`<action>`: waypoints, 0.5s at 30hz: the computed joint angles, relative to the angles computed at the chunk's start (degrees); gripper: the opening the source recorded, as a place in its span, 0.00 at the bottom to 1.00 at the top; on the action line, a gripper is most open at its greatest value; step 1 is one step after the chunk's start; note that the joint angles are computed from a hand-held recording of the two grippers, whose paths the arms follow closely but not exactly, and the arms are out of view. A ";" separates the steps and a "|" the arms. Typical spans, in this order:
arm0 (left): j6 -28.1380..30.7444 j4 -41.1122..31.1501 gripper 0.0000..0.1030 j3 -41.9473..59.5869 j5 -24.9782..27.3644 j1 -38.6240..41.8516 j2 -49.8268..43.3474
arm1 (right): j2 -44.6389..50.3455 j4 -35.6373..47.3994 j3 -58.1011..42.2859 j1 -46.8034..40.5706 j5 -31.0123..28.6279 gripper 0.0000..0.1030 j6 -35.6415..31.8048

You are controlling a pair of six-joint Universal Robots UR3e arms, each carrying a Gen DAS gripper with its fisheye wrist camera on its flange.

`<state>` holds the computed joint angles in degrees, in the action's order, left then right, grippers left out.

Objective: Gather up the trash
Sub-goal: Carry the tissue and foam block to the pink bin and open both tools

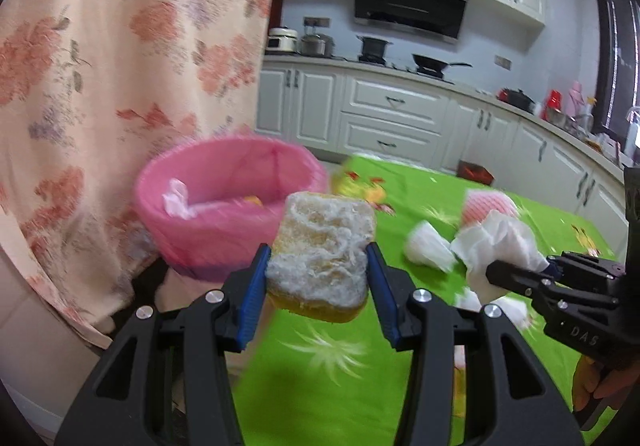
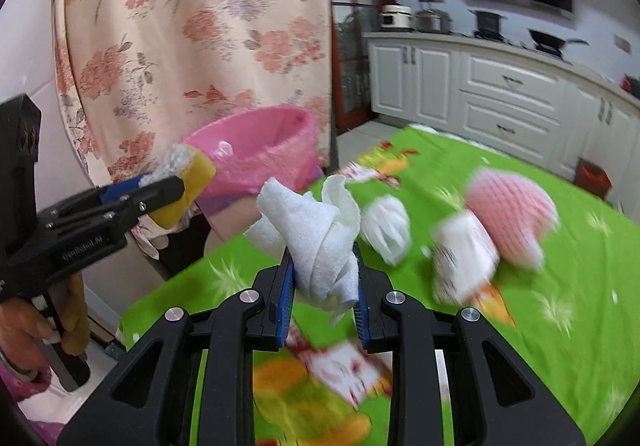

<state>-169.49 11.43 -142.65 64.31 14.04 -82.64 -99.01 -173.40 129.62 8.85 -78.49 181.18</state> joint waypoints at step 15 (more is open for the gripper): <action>-0.43 -16.21 0.46 30.11 -1.78 6.54 -16.04 | 32.03 10.20 -44.21 6.96 2.85 0.25 2.06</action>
<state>-169.92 -4.78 -112.54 62.54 20.57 -98.68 -66.98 -163.21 85.42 15.81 -75.64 183.24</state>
